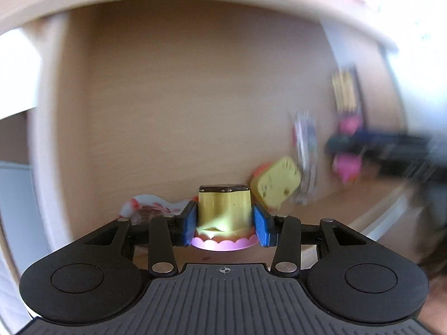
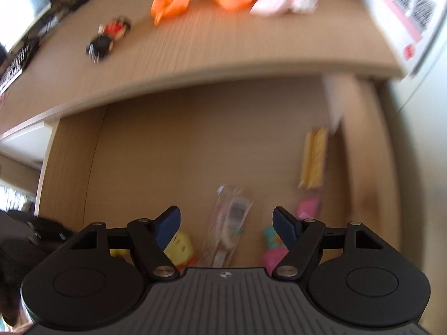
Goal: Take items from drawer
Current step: 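Grasp the yellow pudding toy with the left gripper while the right reaches the yellow square toy, then lift the pudding toy with the left gripper while the right grasps and lifts the yellow square toy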
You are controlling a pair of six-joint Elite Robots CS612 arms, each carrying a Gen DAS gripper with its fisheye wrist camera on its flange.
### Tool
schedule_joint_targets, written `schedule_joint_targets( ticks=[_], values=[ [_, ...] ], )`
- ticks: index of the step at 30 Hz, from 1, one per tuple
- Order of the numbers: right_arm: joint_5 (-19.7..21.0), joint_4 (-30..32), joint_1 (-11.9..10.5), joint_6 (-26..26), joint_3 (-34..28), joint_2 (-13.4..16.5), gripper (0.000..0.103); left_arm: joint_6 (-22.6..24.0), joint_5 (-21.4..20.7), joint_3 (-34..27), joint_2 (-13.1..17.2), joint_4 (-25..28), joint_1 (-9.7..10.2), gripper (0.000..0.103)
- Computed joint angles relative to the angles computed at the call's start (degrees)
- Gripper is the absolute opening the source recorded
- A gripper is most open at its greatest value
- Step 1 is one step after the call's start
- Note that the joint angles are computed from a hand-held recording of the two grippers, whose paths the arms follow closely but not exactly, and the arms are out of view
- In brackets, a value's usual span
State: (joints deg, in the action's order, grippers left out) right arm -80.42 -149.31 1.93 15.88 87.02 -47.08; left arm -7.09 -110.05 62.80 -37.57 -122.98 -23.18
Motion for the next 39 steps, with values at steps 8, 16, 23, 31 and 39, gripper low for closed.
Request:
schedule_joint_targets(
  ticks=[8, 16, 23, 31, 39],
  values=[
    [3.4, 8.8, 2.0, -8.1, -5.2, 2.5, 0.074, -6.6, 0.0, 6.5, -3.5, -13.0, 1.29, 0.046],
    [-3.5, 16.5, 5.0, -15.3, -10.1, 5.1, 0.074, -8.9, -1.5, 9.0, -4.3, -16.9, 1.25, 0.046],
    [-4.7, 17.7, 5.2, -17.9, -10.6, 5.8, 0.076, -9.3, -2.0, 9.4, -4.7, -15.6, 1.8, 0.046],
    [-5.2, 18.4, 5.0, -18.7, -11.0, 6.0, 0.076, -8.2, -3.1, 9.8, -4.9, -15.9, 1.8, 0.046],
    [-2.8, 17.7, 4.2, -18.9, -9.6, 5.3, 0.056, -8.2, -2.6, 11.1, -5.7, -15.7, 1.64, 0.046]
  ],
)
